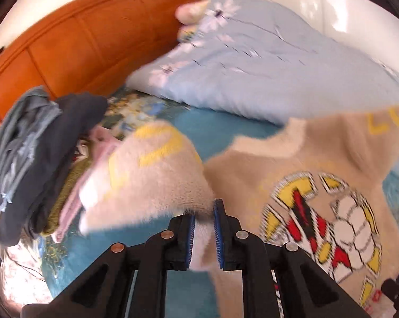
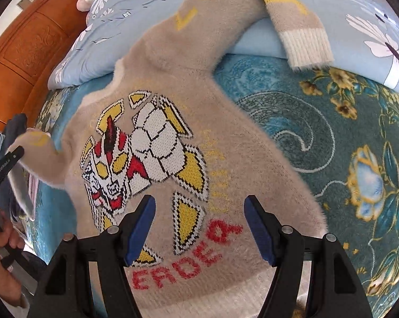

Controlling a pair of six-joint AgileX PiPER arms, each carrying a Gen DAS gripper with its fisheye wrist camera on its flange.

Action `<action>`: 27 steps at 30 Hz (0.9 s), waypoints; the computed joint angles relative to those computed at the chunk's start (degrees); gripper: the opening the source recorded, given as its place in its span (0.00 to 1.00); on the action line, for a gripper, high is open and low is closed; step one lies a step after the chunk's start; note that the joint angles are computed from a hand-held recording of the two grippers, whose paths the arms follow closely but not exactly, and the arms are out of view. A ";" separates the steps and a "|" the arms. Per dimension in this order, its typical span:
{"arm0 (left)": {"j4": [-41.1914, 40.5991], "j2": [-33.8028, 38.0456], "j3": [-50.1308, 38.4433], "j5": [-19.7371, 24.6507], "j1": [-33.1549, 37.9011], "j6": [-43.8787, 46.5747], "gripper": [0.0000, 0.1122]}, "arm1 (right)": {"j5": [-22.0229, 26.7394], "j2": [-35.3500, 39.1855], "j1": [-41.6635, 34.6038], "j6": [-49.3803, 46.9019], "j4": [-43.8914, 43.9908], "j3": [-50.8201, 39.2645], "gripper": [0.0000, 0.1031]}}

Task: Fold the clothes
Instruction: 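Grasp a sweater sleeve with the left gripper and fold it across the body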

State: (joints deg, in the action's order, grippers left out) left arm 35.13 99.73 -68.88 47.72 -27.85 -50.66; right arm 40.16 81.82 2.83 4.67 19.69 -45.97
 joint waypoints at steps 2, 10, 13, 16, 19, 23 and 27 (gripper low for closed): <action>-8.53 3.33 -0.92 -1.63 0.63 9.45 0.16 | 0.60 -0.89 -1.50 -1.07 1.58 0.56 0.68; -36.48 -0.40 7.30 -9.66 9.68 34.27 0.23 | 2.30 -2.27 -4.16 0.41 -3.02 -0.68 0.68; -48.10 -7.38 13.50 -14.43 17.12 42.74 0.41 | 1.71 -0.52 -1.37 -0.43 -3.19 -4.09 0.68; -44.77 -9.12 14.98 -15.60 22.13 35.29 0.52 | 0.93 3.60 5.05 -2.34 -4.15 -10.83 0.69; -55.07 -8.52 17.99 -17.07 28.08 43.40 0.52 | 2.29 11.60 13.95 -2.22 -7.49 -21.91 0.69; -72.53 -8.11 21.98 -15.89 34.56 56.36 0.52 | 4.33 24.17 23.64 -3.26 -7.09 -37.50 0.69; -77.18 -9.15 23.51 -15.96 37.25 61.44 0.52 | 11.42 38.52 31.30 1.12 -14.14 -57.88 0.69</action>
